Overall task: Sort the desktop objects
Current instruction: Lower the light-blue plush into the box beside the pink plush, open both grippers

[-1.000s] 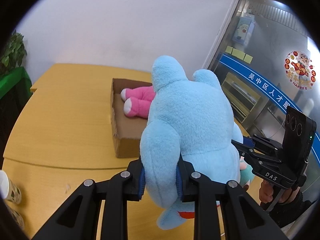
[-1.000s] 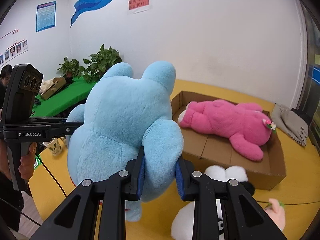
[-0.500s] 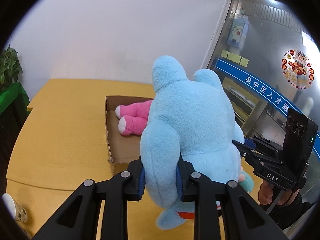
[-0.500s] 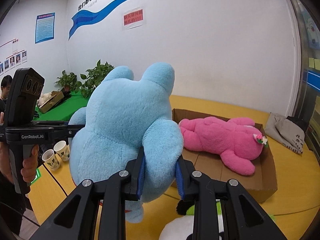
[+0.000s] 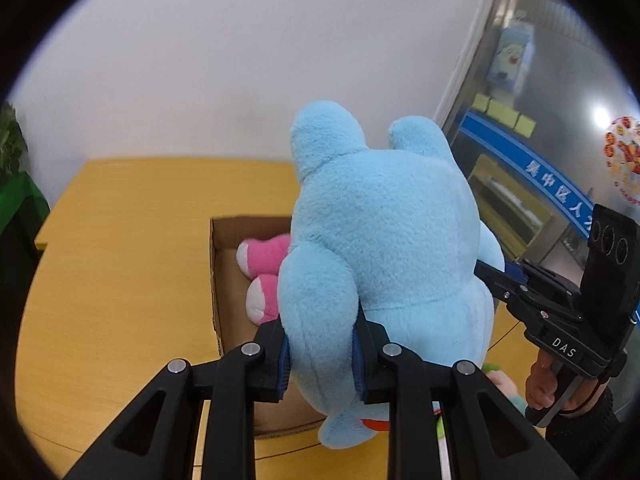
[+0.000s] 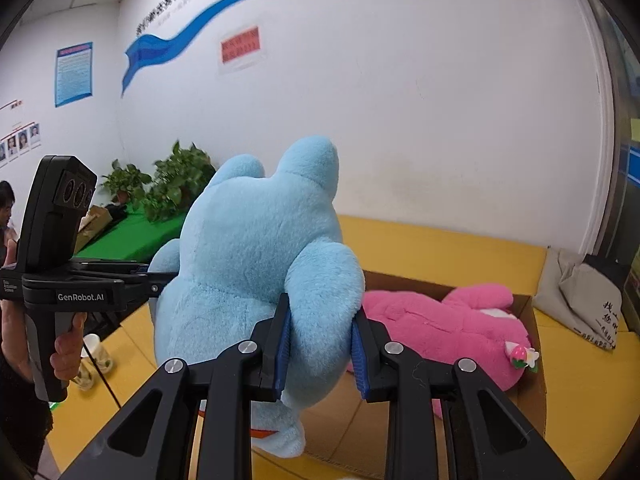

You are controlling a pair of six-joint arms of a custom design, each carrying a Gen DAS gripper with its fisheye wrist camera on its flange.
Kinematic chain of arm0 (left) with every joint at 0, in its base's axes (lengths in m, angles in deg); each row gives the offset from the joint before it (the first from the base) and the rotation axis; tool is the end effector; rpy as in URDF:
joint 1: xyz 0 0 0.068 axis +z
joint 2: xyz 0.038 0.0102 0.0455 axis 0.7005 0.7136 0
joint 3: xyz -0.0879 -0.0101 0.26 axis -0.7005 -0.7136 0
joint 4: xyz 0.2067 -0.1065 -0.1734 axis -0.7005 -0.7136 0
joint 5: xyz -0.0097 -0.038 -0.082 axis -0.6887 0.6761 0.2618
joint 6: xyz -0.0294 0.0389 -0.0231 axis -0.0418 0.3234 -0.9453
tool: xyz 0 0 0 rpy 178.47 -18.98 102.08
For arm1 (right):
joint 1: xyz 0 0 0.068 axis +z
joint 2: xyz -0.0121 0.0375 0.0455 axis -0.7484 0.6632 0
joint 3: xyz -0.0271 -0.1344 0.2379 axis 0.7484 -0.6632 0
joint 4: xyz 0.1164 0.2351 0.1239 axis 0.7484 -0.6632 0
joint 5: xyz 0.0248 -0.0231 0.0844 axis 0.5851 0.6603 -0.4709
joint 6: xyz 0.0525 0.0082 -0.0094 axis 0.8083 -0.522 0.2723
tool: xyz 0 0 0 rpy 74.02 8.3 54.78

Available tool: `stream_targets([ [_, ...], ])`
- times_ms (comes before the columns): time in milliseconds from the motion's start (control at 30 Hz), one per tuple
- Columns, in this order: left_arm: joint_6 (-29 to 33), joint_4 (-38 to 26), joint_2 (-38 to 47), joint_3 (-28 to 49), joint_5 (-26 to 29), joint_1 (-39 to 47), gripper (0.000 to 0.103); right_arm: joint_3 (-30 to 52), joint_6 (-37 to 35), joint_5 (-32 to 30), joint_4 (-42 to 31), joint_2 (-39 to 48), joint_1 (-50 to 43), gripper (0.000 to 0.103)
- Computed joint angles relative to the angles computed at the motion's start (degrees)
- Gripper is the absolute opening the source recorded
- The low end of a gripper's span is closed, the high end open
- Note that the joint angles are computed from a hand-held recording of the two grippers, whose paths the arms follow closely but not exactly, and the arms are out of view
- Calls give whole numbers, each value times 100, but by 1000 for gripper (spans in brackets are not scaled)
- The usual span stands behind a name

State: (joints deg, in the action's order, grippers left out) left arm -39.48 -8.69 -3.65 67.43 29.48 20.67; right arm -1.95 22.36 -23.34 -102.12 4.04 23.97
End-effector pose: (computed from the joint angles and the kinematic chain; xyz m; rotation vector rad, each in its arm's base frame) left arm 0.2363 -0.1162 0.4500 0.4970 2.3054 -0.6320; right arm 0.1012 0.2309 0.3855 -0.1588 2.0676 0.2008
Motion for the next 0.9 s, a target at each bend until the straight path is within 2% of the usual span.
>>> stream_targets([
  [167,-128,212,901,-361,-207,-80,23,-1092,-518,-2039,1077,-71,-1792,28],
  [367,-152,92,1505,-714,-596,-71,22,-1311,-824,-3988,1541,1100,-2872,28],
  [567,-64,-38,1567,-807,-725,-19,22,-1131,-757,-4925,1704,1645,-3213,28],
  [733,-138,-135,1530,-671,-948,-82,21,-1180,-504,-4868,1651,1564,-2984,28],
  [900,59,-189,1560,-605,-1050,-24,21,-1279,-402,-5147,1767,1615,-3118,30],
])
